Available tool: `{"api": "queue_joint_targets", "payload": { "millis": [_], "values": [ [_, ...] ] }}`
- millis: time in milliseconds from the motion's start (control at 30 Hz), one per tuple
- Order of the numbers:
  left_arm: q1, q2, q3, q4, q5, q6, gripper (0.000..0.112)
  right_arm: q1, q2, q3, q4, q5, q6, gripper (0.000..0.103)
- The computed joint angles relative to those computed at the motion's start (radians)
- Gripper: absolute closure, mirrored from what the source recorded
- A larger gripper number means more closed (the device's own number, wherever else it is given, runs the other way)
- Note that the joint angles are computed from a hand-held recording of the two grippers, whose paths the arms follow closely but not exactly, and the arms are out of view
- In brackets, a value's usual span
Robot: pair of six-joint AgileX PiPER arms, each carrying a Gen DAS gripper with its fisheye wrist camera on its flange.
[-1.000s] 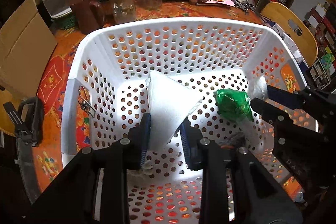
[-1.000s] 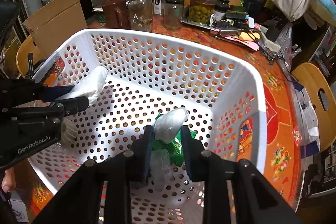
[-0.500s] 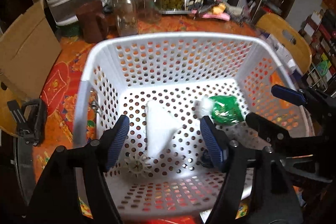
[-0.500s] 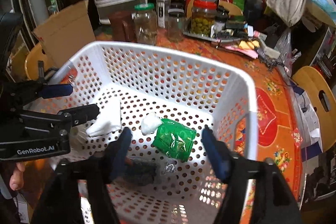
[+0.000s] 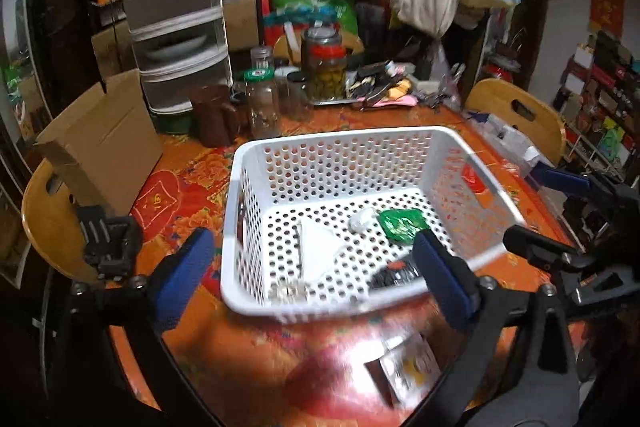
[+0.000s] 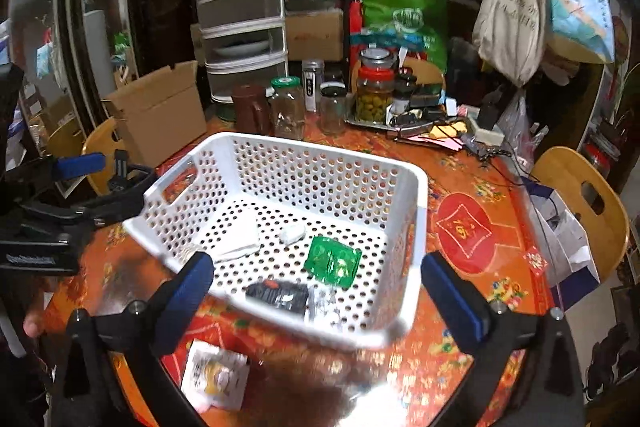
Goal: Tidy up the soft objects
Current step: 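Withdraw both tools from the basket toward the white snack packet and towel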
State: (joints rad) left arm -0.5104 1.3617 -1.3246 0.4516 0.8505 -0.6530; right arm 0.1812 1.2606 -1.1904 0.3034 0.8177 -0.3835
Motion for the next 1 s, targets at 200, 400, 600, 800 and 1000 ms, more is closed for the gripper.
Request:
{"api": "queue_joint_targets", "payload": {
  "millis": [200,400,600,800,1000],
  "values": [
    [-0.289,-0.261,0.394,0.223,0.015,-0.373,0.009,-0.144,-0.287,0.33,0.208,-0.002,-0.179,0.0],
    [-0.509,-0.152,0.584,0.328,-0.033,-0.695,0.009,-0.349,-0.422,0.612,0.407,0.023,-0.379,0.0],
    [-0.533,-0.044,0.606,0.373,-0.103,-0.816,0.01,-0.338,-0.477,0.718,0.383,-0.025,-0.344,0.004],
    [-0.515,-0.011,0.61,0.39,-0.138,-0.836,0.017,-0.365,-0.404,0.726,0.493,-0.016,-0.448,0.019],
    [-0.427,0.029,0.61,0.366,-0.243,-0.758,0.052,-0.219,-0.294,0.711,0.561,-0.063,-0.454,0.022]
  ]
}}
